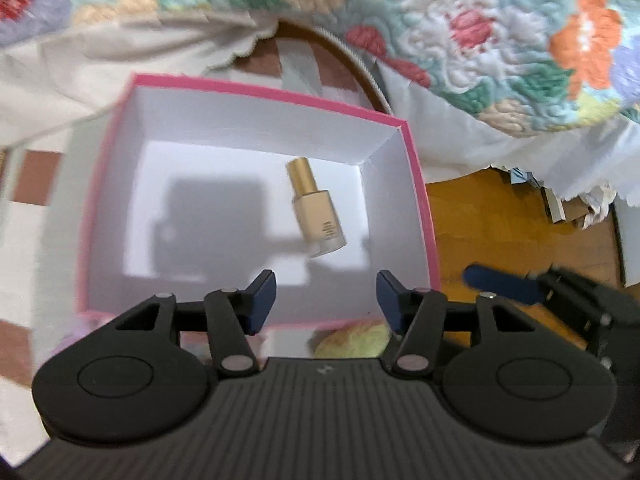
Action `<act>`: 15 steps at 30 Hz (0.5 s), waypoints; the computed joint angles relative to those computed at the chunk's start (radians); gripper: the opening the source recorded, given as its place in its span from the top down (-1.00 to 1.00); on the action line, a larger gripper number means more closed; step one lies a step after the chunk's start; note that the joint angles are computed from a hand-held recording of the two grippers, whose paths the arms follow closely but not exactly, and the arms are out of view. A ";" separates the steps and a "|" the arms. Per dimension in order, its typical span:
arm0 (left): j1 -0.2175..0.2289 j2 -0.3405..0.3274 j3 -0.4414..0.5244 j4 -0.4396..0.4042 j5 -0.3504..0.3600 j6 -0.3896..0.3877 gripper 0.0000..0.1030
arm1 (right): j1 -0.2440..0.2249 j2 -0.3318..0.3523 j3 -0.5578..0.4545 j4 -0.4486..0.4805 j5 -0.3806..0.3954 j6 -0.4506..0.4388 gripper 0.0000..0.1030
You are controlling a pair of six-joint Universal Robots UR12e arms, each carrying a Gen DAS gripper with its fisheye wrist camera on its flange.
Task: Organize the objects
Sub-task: 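Lift the right tool out of the box and move toward the plastic box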
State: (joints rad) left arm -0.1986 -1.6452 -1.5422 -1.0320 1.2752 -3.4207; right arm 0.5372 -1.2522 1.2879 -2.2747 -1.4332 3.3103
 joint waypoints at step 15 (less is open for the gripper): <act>0.029 0.237 -0.085 -0.159 0.111 0.158 -0.41 | 0.068 -0.099 0.015 0.050 0.070 -0.150 -0.50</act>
